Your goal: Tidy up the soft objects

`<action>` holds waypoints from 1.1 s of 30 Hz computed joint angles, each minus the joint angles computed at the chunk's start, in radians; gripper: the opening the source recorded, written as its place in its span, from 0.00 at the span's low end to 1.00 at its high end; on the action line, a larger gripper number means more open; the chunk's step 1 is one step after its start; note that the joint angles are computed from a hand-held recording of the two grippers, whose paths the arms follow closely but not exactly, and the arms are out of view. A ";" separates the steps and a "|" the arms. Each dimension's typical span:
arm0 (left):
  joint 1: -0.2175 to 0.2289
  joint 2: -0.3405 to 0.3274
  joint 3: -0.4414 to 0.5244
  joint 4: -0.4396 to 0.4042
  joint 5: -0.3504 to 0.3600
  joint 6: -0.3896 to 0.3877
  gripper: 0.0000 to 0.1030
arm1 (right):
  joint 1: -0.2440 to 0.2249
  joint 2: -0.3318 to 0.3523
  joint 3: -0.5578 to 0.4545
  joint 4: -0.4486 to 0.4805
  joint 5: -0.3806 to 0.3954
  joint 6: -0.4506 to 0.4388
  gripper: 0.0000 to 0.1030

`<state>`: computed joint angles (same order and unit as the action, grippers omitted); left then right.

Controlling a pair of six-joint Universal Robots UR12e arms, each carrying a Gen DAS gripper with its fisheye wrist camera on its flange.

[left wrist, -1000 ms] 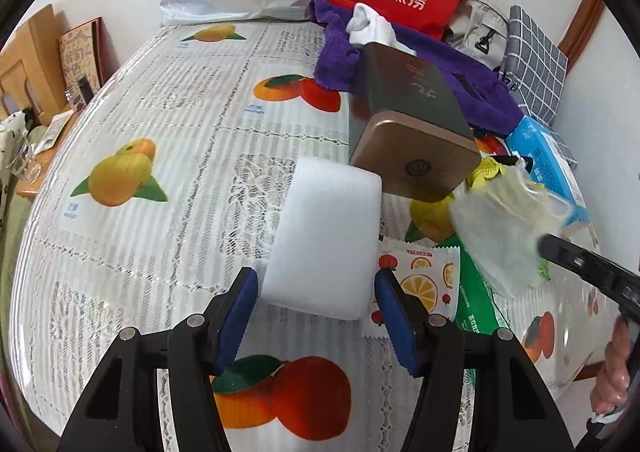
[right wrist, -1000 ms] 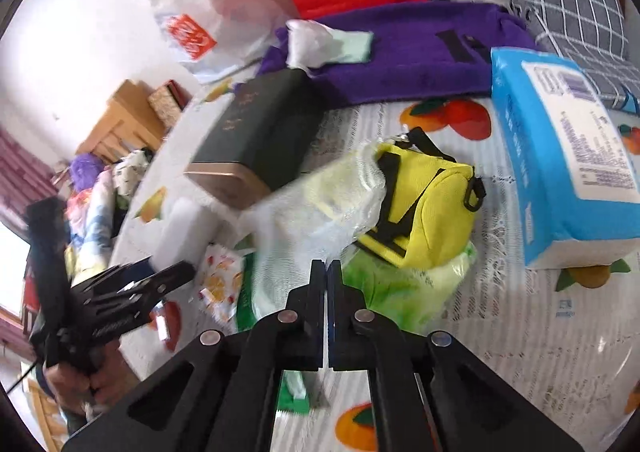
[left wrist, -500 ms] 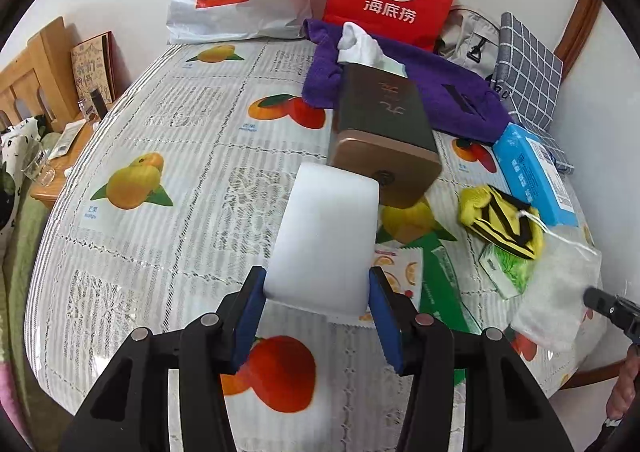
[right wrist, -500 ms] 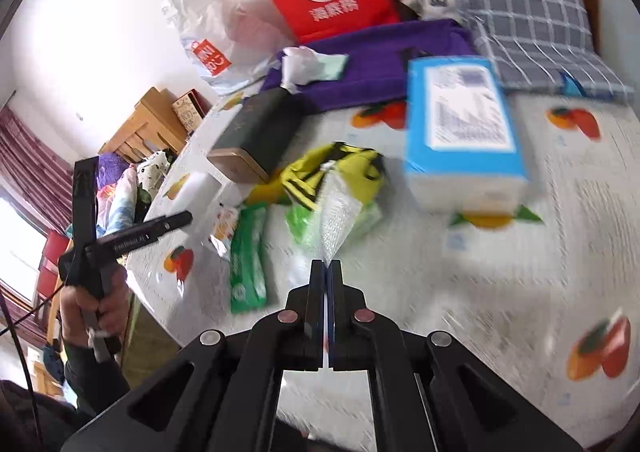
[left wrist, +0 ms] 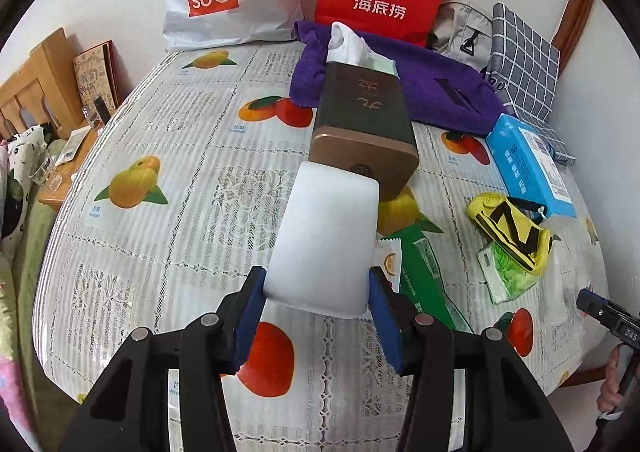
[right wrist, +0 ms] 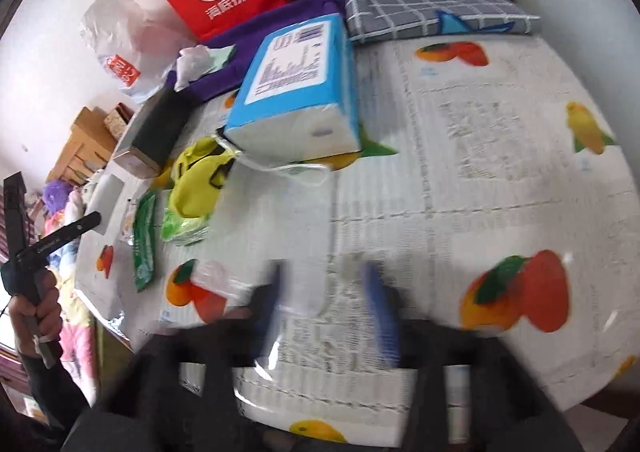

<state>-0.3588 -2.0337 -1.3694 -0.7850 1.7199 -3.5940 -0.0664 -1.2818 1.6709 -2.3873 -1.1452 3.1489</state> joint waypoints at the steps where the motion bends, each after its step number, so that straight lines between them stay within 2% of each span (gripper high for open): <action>1: 0.000 0.000 0.000 -0.003 -0.001 -0.003 0.47 | 0.001 0.000 0.010 -0.033 0.014 0.004 0.65; 4: -0.001 0.000 -0.003 -0.005 -0.008 0.000 0.48 | 0.024 0.018 -0.001 -0.063 0.017 0.009 0.72; 8: 0.000 0.001 -0.010 -0.006 -0.013 -0.002 0.48 | 0.043 0.050 -0.029 -0.059 0.035 0.031 0.74; 10: 0.002 0.000 -0.011 -0.010 -0.017 -0.006 0.48 | 0.061 0.064 -0.043 -0.066 -0.019 0.046 0.75; 13: 0.005 0.000 -0.015 -0.009 -0.021 -0.011 0.48 | 0.095 0.078 -0.046 -0.133 -0.131 0.036 0.76; 14: 0.007 0.000 -0.017 -0.007 -0.024 -0.013 0.48 | 0.108 0.081 -0.047 -0.148 -0.176 0.020 0.71; 15: 0.009 0.001 -0.018 -0.006 -0.027 -0.016 0.48 | 0.122 0.085 -0.047 -0.166 -0.231 -0.001 0.58; 17: 0.012 0.002 -0.024 0.002 -0.033 -0.020 0.48 | 0.142 0.088 -0.043 -0.202 -0.334 -0.039 0.40; 18: 0.013 0.003 -0.027 0.006 -0.036 -0.021 0.48 | 0.142 0.087 -0.039 -0.211 -0.337 -0.043 0.31; 19: 0.015 0.003 -0.029 0.009 -0.038 -0.024 0.48 | 0.137 0.085 -0.036 -0.214 -0.324 -0.041 0.22; 20: 0.016 0.003 -0.030 0.011 -0.041 -0.026 0.48 | 0.134 0.085 -0.036 -0.216 -0.332 -0.036 0.05; 21: 0.018 0.004 -0.032 0.015 -0.045 -0.027 0.48 | 0.126 0.084 -0.035 -0.211 -0.323 -0.034 0.05; 26: 0.022 0.006 -0.036 0.036 -0.049 -0.027 0.48 | 0.072 0.059 -0.017 -0.196 -0.117 -0.033 0.04; 33: 0.021 0.012 -0.027 0.063 -0.050 -0.017 0.48 | 0.045 0.010 -0.004 -0.328 0.059 -0.007 0.04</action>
